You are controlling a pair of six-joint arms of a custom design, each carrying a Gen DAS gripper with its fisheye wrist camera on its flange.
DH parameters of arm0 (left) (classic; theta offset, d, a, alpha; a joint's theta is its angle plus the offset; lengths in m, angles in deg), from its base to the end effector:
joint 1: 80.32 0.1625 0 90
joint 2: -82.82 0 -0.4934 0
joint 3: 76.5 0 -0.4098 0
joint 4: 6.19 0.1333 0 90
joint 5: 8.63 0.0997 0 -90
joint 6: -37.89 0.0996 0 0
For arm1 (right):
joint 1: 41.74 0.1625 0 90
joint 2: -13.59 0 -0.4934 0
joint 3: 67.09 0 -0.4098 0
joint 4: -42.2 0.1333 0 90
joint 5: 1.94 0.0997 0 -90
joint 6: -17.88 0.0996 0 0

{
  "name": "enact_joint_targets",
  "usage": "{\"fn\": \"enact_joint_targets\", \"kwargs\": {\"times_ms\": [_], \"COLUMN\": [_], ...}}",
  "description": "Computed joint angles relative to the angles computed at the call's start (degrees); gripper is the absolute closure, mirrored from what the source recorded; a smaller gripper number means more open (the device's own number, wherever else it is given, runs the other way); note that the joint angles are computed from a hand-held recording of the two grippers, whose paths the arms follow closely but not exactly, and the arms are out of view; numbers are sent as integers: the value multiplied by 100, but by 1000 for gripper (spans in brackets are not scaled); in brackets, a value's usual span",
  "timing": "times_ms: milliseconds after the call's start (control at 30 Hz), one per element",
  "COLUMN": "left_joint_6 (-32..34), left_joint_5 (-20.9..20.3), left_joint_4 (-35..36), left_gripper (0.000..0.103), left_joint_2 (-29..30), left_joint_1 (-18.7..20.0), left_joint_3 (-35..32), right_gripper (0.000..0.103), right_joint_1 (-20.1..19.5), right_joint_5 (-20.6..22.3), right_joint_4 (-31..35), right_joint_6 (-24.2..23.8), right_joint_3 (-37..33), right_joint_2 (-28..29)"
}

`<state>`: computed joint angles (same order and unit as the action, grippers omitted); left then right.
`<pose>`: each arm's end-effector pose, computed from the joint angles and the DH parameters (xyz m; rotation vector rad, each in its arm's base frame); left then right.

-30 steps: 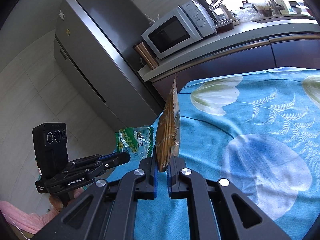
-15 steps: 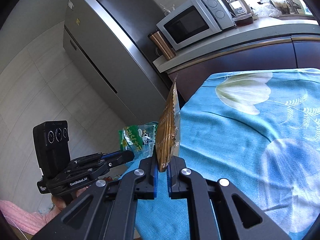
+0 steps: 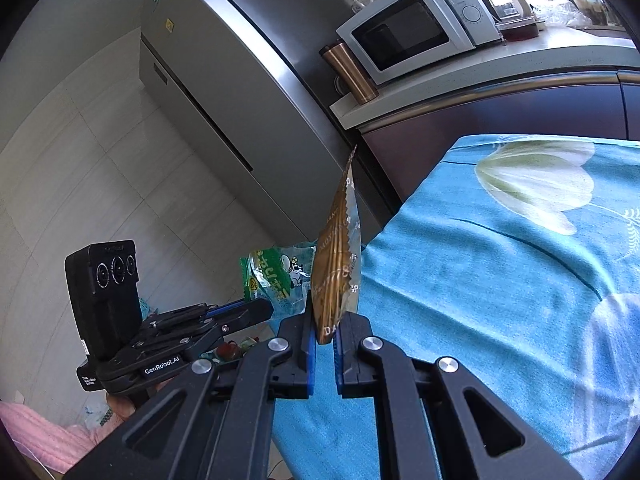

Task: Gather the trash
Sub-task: 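Carry the candy wrapper and gold wrapper in both tools over the teal bin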

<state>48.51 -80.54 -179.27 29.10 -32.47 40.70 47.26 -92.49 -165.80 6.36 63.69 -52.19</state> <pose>-0.2813 -0.5555 0.1378 1.2052 2.6070 -0.6014 0.1233 -0.5174 0.2608 0.2429 -2.7097 1.3469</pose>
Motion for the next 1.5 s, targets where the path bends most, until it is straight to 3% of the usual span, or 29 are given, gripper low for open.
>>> {"fn": "enact_joint_targets", "kwargs": {"times_ms": [533,1500], "left_joint_6": [-33,-61], "left_joint_5": [302,796], "left_joint_4": [-96,-178], "left_gripper": [94,94], "left_joint_2": [-169,-147], "left_joint_1": [196,604], "left_joint_3": [-4,-256], "right_gripper": [97,97], "right_joint_1": [45,259], "right_joint_5": [264,260], "right_joint_4": [477,1341], "right_joint_6": [-180,-160], "right_joint_3": [-493,-1316], "right_joint_2": [396,939]}}
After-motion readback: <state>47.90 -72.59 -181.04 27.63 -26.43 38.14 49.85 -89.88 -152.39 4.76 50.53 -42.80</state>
